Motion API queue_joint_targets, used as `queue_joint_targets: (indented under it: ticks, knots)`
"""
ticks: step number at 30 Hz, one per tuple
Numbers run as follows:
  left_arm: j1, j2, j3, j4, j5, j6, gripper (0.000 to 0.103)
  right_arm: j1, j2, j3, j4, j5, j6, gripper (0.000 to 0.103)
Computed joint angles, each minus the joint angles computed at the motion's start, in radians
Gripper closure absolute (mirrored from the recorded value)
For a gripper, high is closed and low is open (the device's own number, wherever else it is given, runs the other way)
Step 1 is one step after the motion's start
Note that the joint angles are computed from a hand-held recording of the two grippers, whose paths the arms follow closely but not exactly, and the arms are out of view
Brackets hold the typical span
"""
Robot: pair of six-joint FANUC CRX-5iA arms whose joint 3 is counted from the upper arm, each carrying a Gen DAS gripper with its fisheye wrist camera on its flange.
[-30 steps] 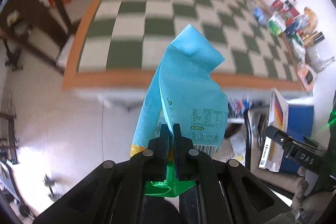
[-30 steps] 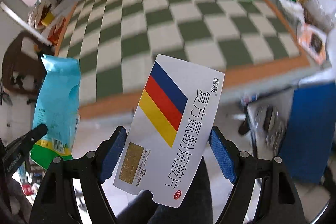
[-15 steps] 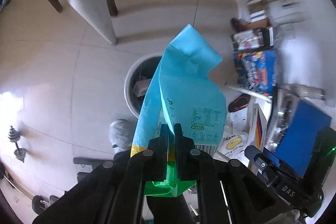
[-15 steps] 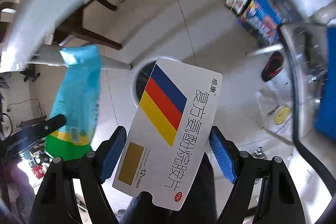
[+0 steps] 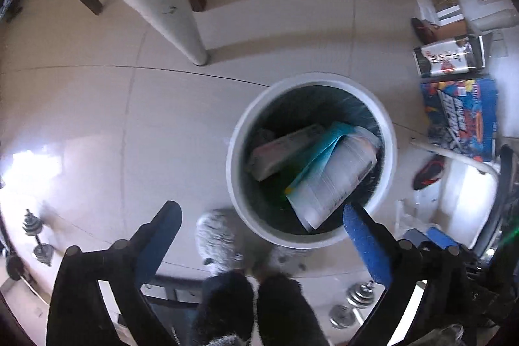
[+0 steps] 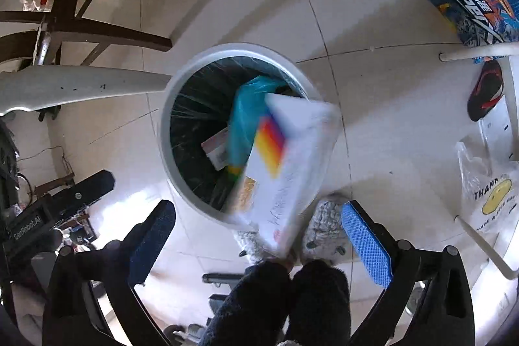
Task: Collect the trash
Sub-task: 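Carry the blue bag and medicine box over the bin and release both, then move both grippers back toward the checkered table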
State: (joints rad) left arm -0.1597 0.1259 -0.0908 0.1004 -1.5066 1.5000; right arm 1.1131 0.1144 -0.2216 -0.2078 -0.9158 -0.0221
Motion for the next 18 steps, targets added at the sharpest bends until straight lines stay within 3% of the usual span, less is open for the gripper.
queue_joint_targets:
  ticks: [7,18]
  knots:
    - [-0.023,-0.077,0.004,-0.093,0.033,-0.047,0.001,0.021,0.052,0.101,0.04,-0.209,-0.008,0.0]
    - [-0.041,-0.122,0.09,-0.096,-0.099,-0.016,0.001,0.042,0.064,0.254,0.114,-0.441,-0.024,0.0]
